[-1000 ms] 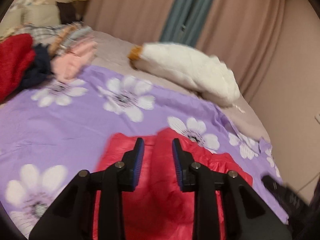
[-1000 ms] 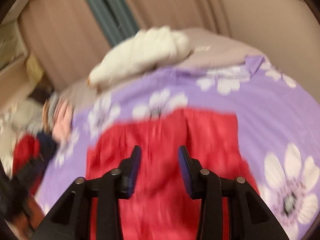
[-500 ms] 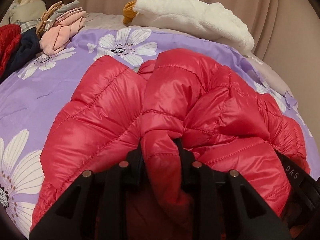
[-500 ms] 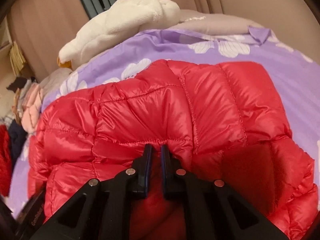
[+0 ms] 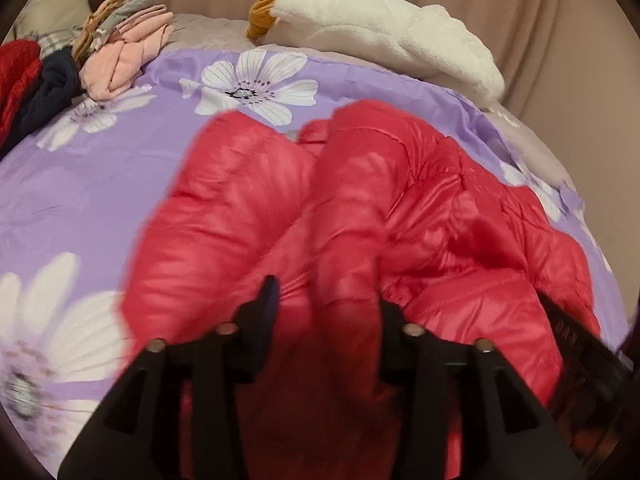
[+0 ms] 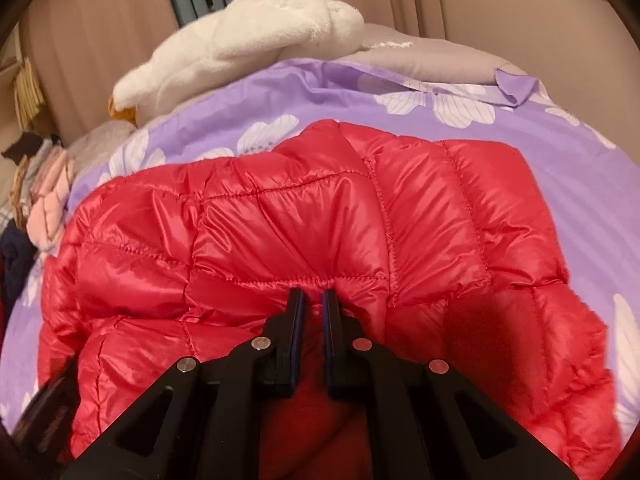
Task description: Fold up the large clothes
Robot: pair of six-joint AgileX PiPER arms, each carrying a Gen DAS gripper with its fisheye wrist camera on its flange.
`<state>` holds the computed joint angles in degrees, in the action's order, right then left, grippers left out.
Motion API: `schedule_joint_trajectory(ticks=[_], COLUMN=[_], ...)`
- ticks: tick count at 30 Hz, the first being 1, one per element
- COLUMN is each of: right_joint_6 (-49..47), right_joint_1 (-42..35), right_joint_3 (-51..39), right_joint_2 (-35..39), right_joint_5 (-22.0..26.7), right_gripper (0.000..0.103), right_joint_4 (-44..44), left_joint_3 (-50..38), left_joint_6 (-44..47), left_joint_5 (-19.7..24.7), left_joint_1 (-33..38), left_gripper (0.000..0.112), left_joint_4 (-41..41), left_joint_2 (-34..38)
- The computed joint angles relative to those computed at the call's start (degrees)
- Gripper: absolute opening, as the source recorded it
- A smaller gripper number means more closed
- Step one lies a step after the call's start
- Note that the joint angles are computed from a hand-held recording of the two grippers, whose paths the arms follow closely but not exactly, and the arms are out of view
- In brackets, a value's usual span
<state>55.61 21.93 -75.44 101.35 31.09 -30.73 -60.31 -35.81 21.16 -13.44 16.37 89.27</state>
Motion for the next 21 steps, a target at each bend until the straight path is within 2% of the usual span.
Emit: schedule_joint_trajectory(ticks=[1,3,5,6,7,8,9,10,12,15,18,21], right_joint_6=[-1.9,-3.8,-4.2,-3.7,-2.1,0.6,3.5,4.8,4.0,4.5,13.9,22.1], right_joint_1=[0.0,-0.8,-1.1,-0.9,-0.4,0.4,1.1,1.2,-0.1,-1.0,2.5,5.6], right_joint_3=[0.2,4.2,8.3,10.9,13.6,16.3,18.9,20.8,24.6,28.8,32.8,37.0], right_joint_2=[-1.2,-6.4,-11.4,-14.4,-17.8,-21.2,-24.6,-27.2,-32.6,-39.3,-43.7,-47.5], right_joint_5=[0.9,-0.6,-1.5,-1.9,-1.6,-0.5,0.9,1.7,2.4,5.6,12.4,17.5], right_gripper=[0.006,0.007,0.010,0.020,0.040,0.050,0.066,0.072,0.073,0.076,0.077,0.078], right_joint_4=[2.7,7.6,9.5,9.0,7.0,4.2,1.6,0.7,2.7,3.3,-5.7,-9.9], left_joint_3=[1.9,6.4,12.1,14.6,17.3,18.9,20.8,22.3,25.0,29.8,33.4,36.4], left_joint_6=[4.9,16.4,26.2,31.6,36.6,42.3,47.8,50.9,54.2,65.1,73.2,77.1], left_joint_5=[0.1,-0.7,1.5,1.6,3.9,6.1,9.7,12.5,16.2,24.6,33.3,38.8], left_joint_1=[1.4,4.9,10.8,13.4,17.7,21.4,26.5,30.7,36.8,51.0,61.7,69.5], left_gripper=[0.056,0.067,0.071,0.072,0.072,0.073,0.073,0.075,0.079,0.091,0.096,0.098], left_joint_4=[-3.7,-14.1,-25.2,-30.9,-36.7,-42.2,-47.2,-49.9,-52.8,-62.0,-64.8,-66.0], left_joint_2=[-3.3,-10.3,-20.2,-23.5,-27.5,-29.6,-31.8,-33.2,-35.5,-37.1,-37.7,-43.7])
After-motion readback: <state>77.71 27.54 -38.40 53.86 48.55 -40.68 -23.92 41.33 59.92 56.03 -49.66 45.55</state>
